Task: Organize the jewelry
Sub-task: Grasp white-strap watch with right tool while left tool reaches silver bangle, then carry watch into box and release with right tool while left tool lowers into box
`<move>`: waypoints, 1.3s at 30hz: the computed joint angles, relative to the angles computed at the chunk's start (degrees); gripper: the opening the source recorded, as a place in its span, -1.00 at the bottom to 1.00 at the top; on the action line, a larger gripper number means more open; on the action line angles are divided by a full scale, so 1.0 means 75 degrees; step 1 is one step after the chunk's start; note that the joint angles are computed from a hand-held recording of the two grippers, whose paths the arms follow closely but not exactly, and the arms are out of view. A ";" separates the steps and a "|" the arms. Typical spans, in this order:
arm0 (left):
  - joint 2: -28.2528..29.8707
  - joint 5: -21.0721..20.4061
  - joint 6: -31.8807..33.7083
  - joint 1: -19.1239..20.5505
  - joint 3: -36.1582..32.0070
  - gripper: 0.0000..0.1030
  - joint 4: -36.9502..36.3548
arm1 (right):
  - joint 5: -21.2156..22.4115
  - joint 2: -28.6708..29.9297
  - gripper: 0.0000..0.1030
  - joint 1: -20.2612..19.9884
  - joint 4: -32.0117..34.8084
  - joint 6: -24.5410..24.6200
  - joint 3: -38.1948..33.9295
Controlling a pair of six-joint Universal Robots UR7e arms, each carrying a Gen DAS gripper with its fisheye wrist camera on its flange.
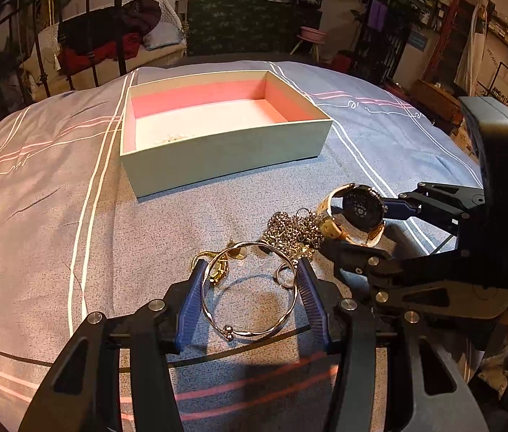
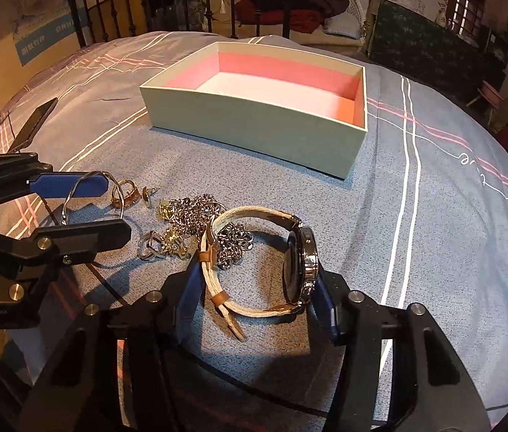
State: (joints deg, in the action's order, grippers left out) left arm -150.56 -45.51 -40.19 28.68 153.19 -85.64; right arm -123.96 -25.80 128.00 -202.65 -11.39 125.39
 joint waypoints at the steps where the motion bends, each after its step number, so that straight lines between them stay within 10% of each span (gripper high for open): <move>1: -0.0005 -0.0010 0.0014 0.0037 0.0008 -0.04 -0.0026 | 0.0014 0.0009 0.06 0.0009 -0.0130 0.0016 0.0034; 39: 0.1538 0.0603 0.1057 0.0799 -0.0126 -0.08 -0.2586 | 0.0101 -0.0284 0.06 0.0186 -0.0460 -0.0029 -0.0003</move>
